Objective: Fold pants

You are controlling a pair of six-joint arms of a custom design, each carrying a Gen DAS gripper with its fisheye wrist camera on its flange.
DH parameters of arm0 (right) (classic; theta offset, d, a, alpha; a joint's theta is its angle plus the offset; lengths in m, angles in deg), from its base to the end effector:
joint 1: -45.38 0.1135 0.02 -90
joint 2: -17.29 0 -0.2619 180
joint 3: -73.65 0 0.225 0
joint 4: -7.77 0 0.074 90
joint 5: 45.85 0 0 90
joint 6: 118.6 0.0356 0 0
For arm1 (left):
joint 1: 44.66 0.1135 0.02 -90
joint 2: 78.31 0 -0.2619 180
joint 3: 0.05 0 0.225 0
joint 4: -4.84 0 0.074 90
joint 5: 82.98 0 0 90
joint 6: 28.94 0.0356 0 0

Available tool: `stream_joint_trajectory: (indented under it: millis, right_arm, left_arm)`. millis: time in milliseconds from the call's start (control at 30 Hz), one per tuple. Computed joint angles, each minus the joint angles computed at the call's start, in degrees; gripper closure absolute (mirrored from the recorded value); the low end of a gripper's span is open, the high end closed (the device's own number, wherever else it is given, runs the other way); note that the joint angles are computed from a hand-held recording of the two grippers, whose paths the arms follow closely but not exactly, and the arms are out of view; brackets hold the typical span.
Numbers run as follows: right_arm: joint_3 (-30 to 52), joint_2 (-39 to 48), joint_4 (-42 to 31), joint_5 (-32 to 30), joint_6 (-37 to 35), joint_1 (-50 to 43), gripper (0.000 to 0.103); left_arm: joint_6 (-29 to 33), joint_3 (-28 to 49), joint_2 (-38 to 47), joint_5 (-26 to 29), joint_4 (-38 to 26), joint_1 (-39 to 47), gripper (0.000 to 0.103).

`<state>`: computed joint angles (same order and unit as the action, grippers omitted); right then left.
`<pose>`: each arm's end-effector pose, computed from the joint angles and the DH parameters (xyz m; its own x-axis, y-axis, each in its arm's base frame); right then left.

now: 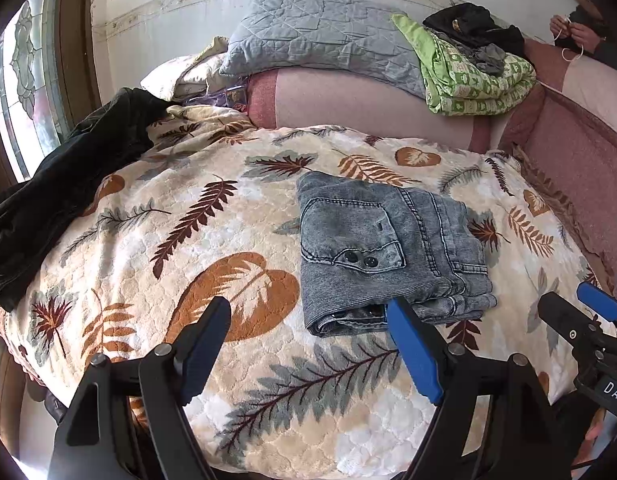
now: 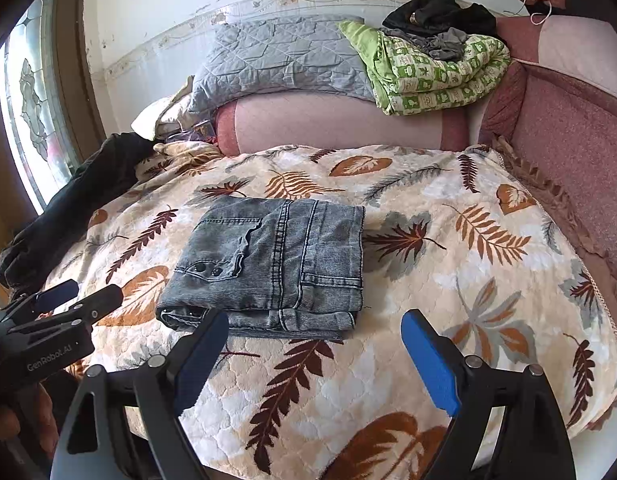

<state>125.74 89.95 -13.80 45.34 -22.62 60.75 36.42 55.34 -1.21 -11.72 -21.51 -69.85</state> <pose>0.2257 0.0613 0.2109 -0.6695 -0.0760 -0.7389 -0.1814 0.9814 0.0634 0.2244 -0.0929 0.2054 -0.6988 -0.1076 -0.7071 -0.0909 0.9940 -0.0614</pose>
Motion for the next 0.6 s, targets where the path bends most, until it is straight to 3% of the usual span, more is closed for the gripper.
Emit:
stream_joint_trajectory:
  millis: [600]
  right_arm:
    - [-1.35,2.18,1.30,-1.63,-0.30,-1.79,0.013]
  left_arm:
    - [-0.37,-2.04,1.15,0.53,1.97,-0.59,0.022]
